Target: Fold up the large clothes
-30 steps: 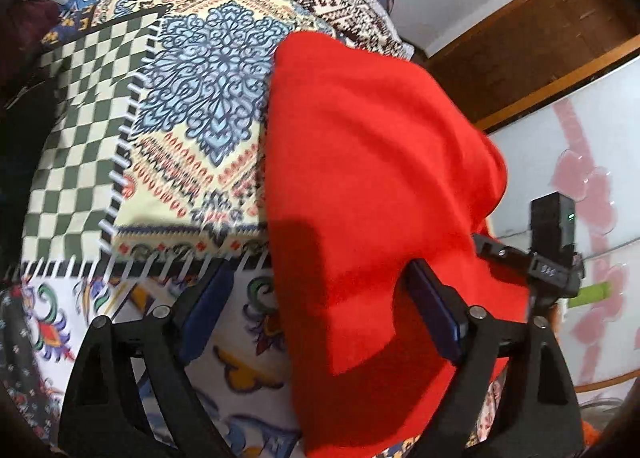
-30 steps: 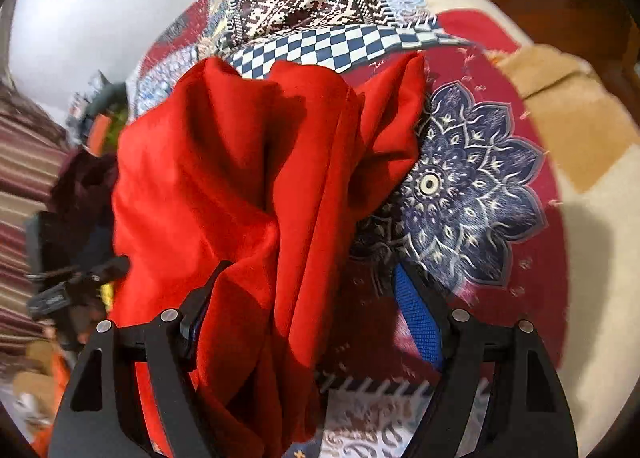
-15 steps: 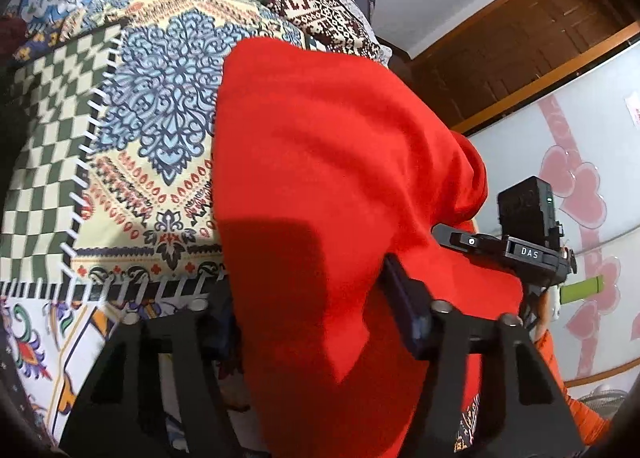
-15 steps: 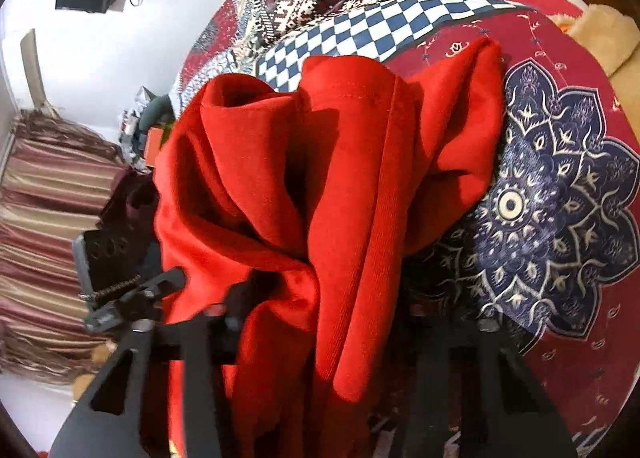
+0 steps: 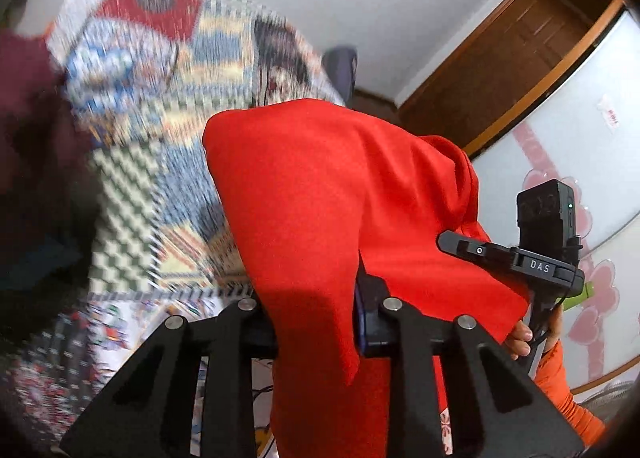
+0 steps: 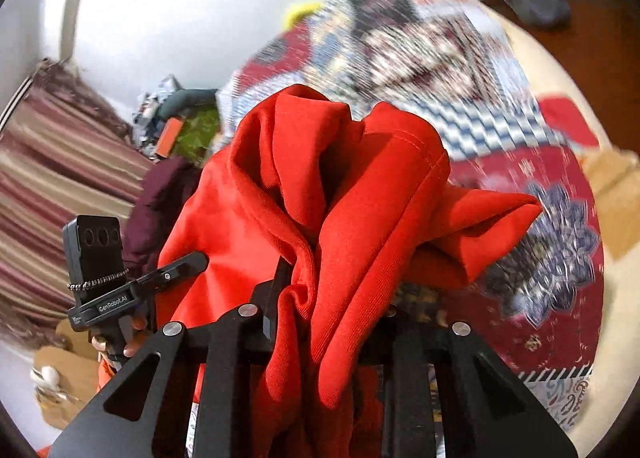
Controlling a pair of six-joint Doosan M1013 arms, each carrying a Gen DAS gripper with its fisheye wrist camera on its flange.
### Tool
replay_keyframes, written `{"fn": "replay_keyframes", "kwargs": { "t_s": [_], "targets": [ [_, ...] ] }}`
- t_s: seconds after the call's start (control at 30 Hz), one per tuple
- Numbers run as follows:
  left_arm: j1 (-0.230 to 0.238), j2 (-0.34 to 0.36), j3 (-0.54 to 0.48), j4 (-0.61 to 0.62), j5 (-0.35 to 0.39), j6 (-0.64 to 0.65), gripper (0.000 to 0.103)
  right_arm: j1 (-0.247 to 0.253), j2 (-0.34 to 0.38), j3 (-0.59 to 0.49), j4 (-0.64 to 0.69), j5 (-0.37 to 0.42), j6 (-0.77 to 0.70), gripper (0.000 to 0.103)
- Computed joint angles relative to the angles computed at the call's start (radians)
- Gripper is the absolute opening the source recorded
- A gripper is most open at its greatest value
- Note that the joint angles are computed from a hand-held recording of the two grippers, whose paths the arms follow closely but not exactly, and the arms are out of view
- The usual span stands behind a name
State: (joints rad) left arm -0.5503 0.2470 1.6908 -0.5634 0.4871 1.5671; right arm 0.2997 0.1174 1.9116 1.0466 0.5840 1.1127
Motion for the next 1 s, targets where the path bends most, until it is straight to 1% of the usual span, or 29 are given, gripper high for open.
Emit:
{"fn": "replay_keyframes", "kwargs": {
  "t_s": [0.13, 0.27, 0.37, 0.4, 0.43, 0.5, 0.53, 0.63, 0.7, 0.73, 0.77, 0.83, 0.9, 0.93, 1.0],
  "targets": [
    [0.019, -0.077, 0.012, 0.108, -0.035, -0.063, 0.025, 0.051, -0.010, -0.071, -0.060, -0.025, 0.025, 0.021],
    [0.059, -0.139, 0.016, 0.213, -0.048, -0.129, 0.025, 0.102, 0.013, -0.157, -0.089, -0.041, 0.019, 0.021],
    [0.102, -0.175, 0.013, 0.298, -0.040, -0.186, 0.025, 0.144, 0.059, -0.246, -0.104, -0.038, 0.016, 0.021],
    [0.118, -0.184, 0.010, 0.330, -0.035, -0.206, 0.025, 0.153, 0.067, -0.260, -0.108, -0.039, 0.015, 0.021],
    [0.129, -0.190, 0.010, 0.355, -0.031, -0.221, 0.026, 0.170, 0.091, -0.298, -0.121, -0.038, 0.019, 0.021],
    [0.163, -0.205, 0.008, 0.406, -0.023, -0.253, 0.026, 0.188, 0.124, -0.346, -0.129, -0.030, 0.019, 0.021],
    [0.178, -0.209, 0.008, 0.419, -0.021, -0.263, 0.025, 0.202, 0.153, -0.387, -0.137, -0.020, 0.027, 0.021],
    [0.235, -0.212, 0.011, 0.408, -0.020, -0.260, 0.025, 0.224, 0.215, -0.466, -0.128, 0.002, 0.011, 0.021],
    [0.279, -0.205, 0.009, 0.405, -0.010, -0.260, 0.025, 0.235, 0.258, -0.521, -0.128, 0.023, 0.017, 0.021],
    [0.292, -0.201, 0.009, 0.406, -0.007, -0.265, 0.025, 0.244, 0.291, -0.562, -0.137, 0.040, 0.029, 0.021],
    [0.312, -0.196, 0.008, 0.403, -0.001, -0.264, 0.025, 0.250, 0.305, -0.579, -0.146, 0.046, 0.041, 0.021],
    [0.345, -0.180, 0.004, 0.396, 0.010, -0.262, 0.026, 0.262, 0.360, -0.643, -0.165, 0.071, 0.070, 0.021],
    [0.380, -0.158, 0.002, 0.383, 0.026, -0.255, 0.026, 0.265, 0.395, -0.677, -0.160, 0.094, 0.088, 0.021],
    [0.395, -0.148, -0.002, 0.378, 0.036, -0.250, 0.026, 0.268, 0.425, -0.707, -0.162, 0.115, 0.107, 0.021],
    [0.420, -0.127, -0.004, 0.357, 0.061, -0.242, 0.027, 0.273, 0.457, -0.737, -0.174, 0.141, 0.138, 0.021]
  ]
}}
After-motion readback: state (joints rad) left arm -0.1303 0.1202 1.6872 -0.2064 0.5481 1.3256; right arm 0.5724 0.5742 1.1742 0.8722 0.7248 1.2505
